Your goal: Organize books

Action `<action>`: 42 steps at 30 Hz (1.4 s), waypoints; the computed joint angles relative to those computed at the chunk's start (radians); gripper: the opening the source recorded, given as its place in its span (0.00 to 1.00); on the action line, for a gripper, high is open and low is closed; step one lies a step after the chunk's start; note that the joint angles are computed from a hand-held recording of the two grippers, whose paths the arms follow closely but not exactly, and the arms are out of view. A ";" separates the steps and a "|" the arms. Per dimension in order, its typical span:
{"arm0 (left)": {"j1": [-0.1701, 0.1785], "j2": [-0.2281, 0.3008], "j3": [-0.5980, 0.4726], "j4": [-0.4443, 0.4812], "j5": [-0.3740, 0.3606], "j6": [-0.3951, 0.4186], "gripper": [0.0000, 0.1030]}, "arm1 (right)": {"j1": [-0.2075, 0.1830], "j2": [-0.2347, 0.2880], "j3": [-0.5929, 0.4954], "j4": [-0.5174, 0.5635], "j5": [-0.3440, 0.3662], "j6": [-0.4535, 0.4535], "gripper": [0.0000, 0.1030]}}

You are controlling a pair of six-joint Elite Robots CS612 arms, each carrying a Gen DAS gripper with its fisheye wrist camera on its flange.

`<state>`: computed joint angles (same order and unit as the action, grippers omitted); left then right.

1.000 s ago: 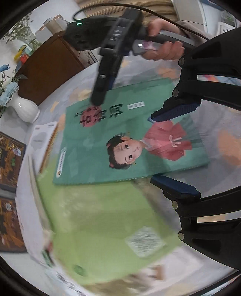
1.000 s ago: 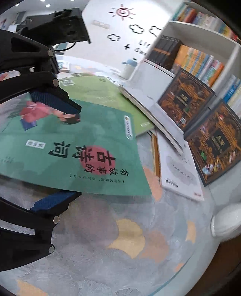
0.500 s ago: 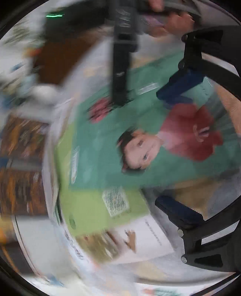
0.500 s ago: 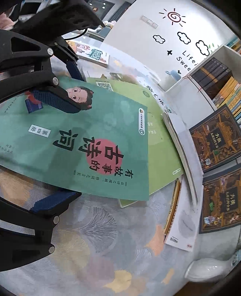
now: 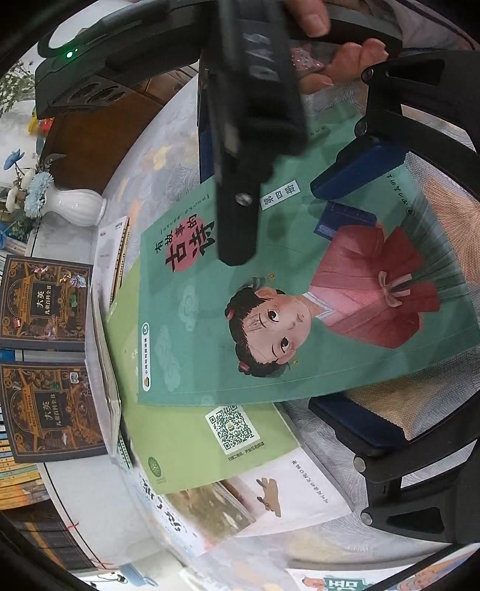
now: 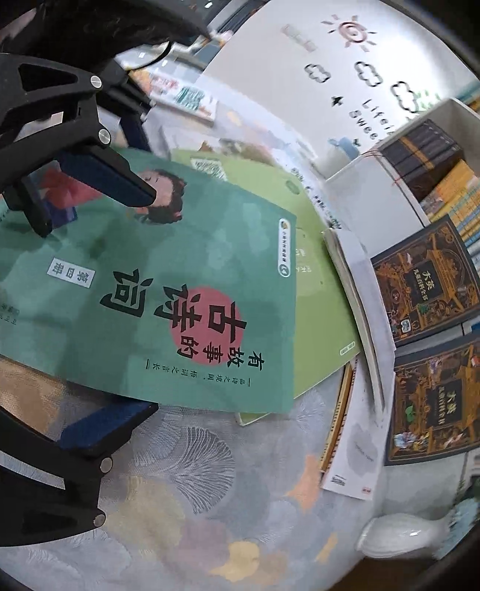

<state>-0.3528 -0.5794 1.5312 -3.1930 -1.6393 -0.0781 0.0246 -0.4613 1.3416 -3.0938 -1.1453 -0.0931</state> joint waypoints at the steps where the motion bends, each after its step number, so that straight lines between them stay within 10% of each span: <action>1: 0.000 0.000 0.000 0.000 0.000 0.000 1.00 | 0.004 -0.001 0.002 -0.005 -0.018 -0.008 0.98; 42: -0.001 0.000 -0.001 0.003 0.002 0.000 1.00 | -0.007 -0.009 0.033 -0.039 0.005 0.059 0.97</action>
